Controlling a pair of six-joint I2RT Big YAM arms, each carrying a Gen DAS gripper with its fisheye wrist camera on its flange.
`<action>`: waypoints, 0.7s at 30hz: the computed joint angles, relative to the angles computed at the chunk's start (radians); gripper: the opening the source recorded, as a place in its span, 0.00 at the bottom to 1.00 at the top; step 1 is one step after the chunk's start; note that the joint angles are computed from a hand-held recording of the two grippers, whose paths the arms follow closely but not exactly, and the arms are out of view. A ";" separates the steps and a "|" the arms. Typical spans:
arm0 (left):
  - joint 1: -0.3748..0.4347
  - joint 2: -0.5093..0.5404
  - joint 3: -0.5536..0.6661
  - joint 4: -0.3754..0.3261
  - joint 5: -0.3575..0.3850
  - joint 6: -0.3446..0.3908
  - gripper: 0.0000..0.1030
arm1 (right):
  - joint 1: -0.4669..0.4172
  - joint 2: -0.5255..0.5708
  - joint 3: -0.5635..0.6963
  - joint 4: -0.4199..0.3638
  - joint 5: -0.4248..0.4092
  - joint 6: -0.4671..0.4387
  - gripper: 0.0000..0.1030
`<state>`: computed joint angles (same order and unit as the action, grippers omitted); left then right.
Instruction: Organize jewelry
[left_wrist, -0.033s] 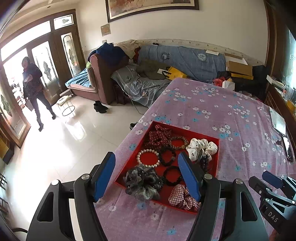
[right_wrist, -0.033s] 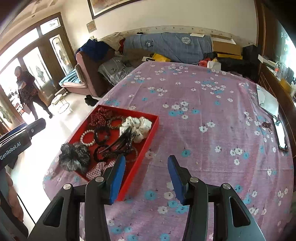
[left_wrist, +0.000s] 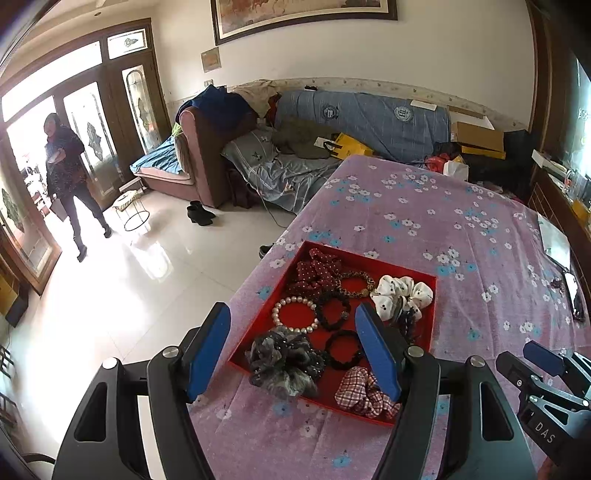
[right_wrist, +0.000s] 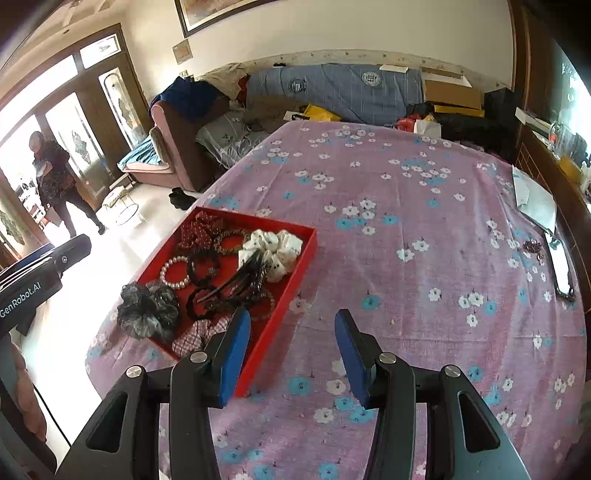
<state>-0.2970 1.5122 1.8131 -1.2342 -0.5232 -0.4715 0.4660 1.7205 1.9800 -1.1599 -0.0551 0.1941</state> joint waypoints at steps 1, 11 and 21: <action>-0.003 0.000 0.003 -0.003 -0.005 -0.003 0.67 | -0.001 -0.007 -0.008 0.007 0.002 -0.002 0.50; -0.053 -0.036 -0.016 0.020 -0.098 -0.046 0.78 | -0.008 -0.052 -0.061 0.029 -0.002 -0.024 0.51; -0.127 -0.058 0.001 0.032 -0.368 -0.076 0.99 | -0.021 -0.084 -0.090 0.060 -0.016 -0.051 0.51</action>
<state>-0.4240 1.4537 1.8142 -1.2024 -0.8907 -0.5477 0.4452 1.6361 1.8896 -1.0998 -0.0713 0.1432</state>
